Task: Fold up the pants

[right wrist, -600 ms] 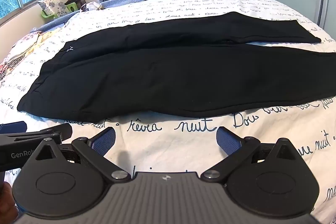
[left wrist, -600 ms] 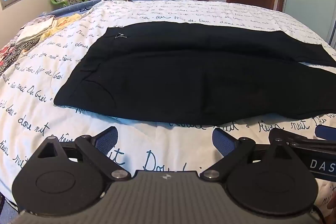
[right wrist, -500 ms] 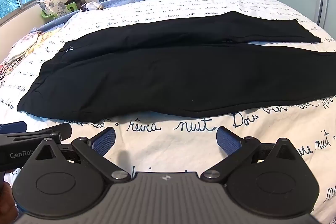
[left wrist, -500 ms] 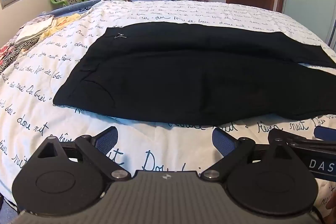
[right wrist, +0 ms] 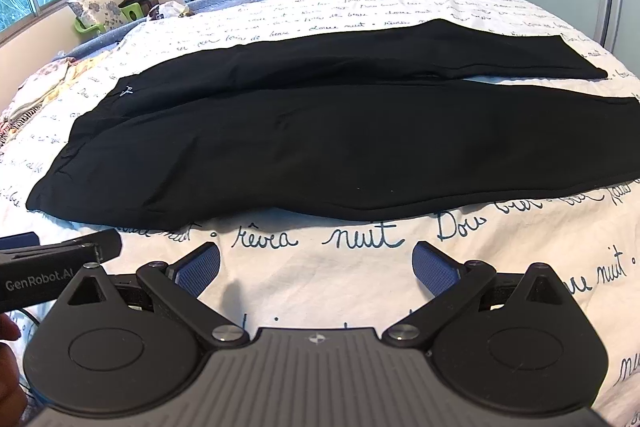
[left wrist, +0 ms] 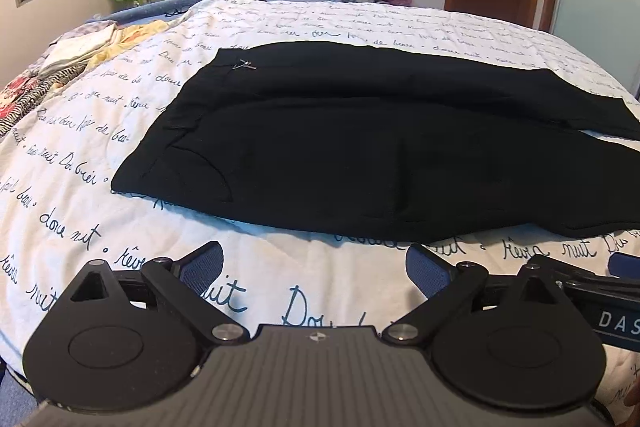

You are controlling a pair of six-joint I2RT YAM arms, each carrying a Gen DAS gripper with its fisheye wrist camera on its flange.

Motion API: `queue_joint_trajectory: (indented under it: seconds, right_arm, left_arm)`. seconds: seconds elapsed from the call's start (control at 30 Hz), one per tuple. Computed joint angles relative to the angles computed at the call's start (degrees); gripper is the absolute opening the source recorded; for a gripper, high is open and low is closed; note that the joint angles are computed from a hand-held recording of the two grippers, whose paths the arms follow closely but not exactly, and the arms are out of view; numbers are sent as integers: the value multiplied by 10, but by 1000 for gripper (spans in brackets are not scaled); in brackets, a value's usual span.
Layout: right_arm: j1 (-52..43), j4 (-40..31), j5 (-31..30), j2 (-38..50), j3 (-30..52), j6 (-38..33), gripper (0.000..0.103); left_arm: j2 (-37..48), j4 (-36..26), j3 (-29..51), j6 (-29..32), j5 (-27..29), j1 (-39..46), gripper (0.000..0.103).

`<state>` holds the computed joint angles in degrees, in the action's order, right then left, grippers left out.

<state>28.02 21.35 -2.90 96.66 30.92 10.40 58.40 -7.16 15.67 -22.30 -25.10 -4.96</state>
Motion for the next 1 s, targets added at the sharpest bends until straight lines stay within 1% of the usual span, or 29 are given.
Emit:
queue_joint_trajectory:
  seconds: [0.13, 0.37, 0.67, 1.0]
  right_arm:
    - [-2, 1, -2, 0, -1, -1, 103]
    - [-2, -1, -4, 4, 0, -1, 103]
    - [-5, -2, -8, 9, 3, -1, 103]
    - [-6, -4, -15, 16, 6, -2, 103]
  left_arm:
    - [3, 1, -1, 0, 6, 6, 98]
    - [12, 3, 1, -1, -8, -5, 98]
    - [15, 11, -3, 2, 7, 9, 98]
    - [12, 11, -4, 0, 10, 10, 98]
